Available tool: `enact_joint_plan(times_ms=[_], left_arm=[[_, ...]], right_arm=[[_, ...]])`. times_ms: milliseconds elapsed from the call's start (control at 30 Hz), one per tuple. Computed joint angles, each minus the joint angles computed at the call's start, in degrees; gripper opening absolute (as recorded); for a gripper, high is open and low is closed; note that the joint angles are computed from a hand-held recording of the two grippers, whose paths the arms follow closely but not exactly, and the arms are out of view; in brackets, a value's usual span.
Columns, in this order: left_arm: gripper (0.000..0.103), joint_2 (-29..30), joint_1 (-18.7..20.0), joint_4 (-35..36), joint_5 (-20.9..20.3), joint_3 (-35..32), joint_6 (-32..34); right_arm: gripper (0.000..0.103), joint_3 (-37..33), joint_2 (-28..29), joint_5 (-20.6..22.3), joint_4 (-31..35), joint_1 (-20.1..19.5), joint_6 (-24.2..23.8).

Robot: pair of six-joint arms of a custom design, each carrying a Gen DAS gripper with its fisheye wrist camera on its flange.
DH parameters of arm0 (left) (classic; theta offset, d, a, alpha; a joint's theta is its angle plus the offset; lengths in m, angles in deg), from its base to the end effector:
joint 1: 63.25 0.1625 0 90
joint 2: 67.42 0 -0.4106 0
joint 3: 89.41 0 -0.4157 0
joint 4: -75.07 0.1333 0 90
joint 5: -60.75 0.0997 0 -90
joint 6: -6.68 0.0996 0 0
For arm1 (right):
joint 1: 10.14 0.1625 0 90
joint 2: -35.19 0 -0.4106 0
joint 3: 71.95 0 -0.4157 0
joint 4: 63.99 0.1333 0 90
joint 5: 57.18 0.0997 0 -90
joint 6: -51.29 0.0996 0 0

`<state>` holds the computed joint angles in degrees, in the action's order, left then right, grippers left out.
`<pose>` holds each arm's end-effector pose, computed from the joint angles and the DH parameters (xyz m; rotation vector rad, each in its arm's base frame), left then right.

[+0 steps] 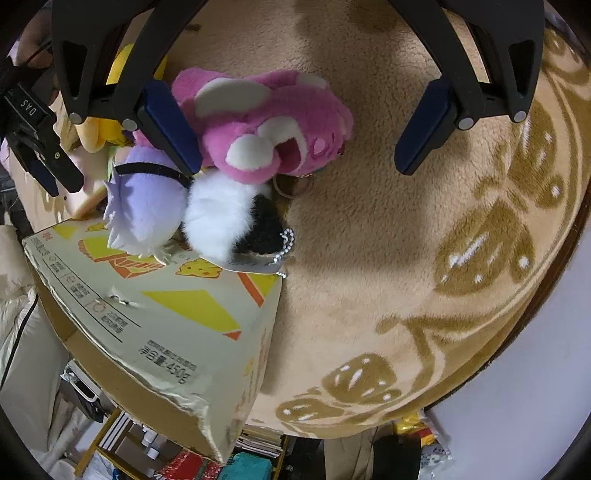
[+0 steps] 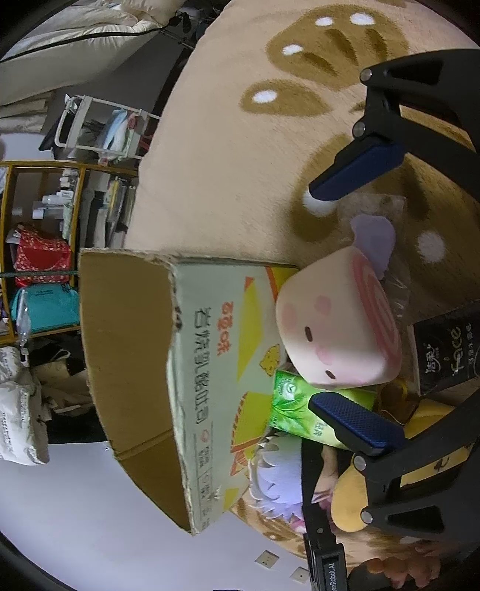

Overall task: Organize soft objects
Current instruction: 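Grasp the pink plush bear with the left tool while the right tool grasps the roll-cake cushion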

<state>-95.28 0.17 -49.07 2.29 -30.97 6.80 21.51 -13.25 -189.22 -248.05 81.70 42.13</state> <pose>-0.2036 -0.8214 0.0644 0.5801 2.5435 -0.2475 0.0886 -0.6850 0.2025 -0.1729 -2.2263 0.9473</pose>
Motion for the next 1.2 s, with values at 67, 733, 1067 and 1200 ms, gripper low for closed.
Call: enact_joint_plan(times_ms=[67, 733, 1067, 1200], left_arm=[[0.103, -0.1, -0.1, 0.0, 0.0, 0.2, 0.1], [0.101, 1.2, -0.5, 5.9, -0.4, -0.7, 2.5], [0.070, 1.3, -0.2, 5.9, -4.6, -1.8, 3.4], [0.066, -1.0, -0.8, 2.8, -4.2, 1.8, 3.1]], right_arm=[[0.103, 0.2, -0.3, 1.0, 1.2, -0.2, 1.1], [0.090, 0.3, -0.3, 2.2, 5.1, 0.1, 1.2], [0.072, 0.3, -0.1, 1.6, 5.1, 0.4, 0.0], [0.066, 0.7, -0.3, 1.5, 4.6, 0.5, 0.0]])
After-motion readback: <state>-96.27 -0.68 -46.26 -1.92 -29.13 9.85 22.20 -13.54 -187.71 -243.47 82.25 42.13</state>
